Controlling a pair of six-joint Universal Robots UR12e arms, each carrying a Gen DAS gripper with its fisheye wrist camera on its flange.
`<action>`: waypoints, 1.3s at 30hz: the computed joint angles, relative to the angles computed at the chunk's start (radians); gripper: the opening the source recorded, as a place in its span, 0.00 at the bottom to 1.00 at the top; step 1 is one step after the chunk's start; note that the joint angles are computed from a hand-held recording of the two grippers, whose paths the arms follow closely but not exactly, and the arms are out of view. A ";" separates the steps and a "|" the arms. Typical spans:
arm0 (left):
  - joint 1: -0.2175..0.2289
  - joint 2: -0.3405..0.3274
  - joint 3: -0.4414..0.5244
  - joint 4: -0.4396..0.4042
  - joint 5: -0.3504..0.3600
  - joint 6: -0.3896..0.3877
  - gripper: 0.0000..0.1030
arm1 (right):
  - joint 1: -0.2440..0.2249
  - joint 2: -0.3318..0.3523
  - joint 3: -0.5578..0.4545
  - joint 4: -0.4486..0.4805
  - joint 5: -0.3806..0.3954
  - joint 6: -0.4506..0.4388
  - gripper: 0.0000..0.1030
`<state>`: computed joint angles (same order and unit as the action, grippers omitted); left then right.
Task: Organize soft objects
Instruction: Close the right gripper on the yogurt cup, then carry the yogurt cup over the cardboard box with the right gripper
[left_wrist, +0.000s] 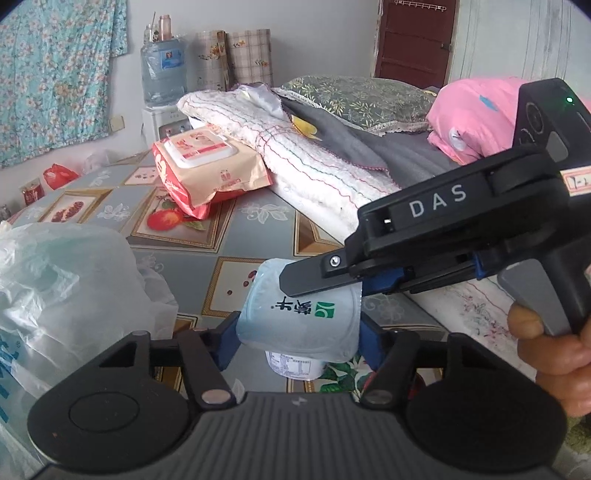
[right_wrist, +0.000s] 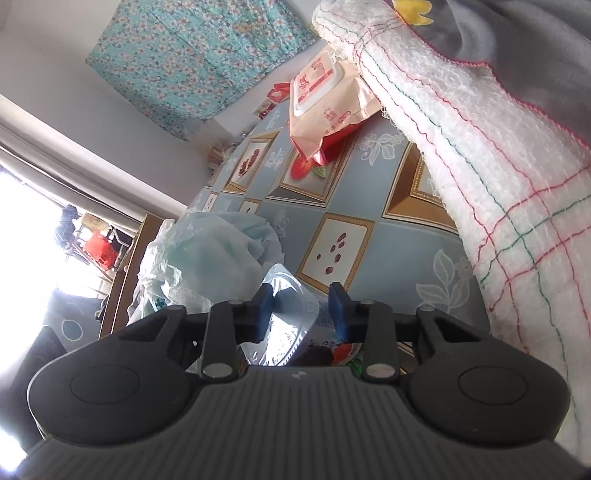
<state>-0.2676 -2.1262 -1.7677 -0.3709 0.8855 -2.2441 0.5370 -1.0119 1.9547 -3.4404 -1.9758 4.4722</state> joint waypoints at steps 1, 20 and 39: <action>0.000 0.000 -0.003 0.010 -0.003 -0.004 0.63 | 0.002 0.000 -0.002 0.001 -0.005 -0.008 0.29; 0.050 0.053 -0.076 0.200 -0.125 -0.103 0.63 | 0.053 -0.031 -0.047 0.015 -0.087 -0.098 0.27; 0.272 0.122 -0.109 0.551 0.013 -0.521 0.63 | 0.011 0.164 -0.588 0.188 0.417 -0.507 0.30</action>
<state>0.0042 -2.0042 -1.8765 0.1805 0.8988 -2.7648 0.5475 -0.8476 1.3672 -3.2521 -1.5592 3.9648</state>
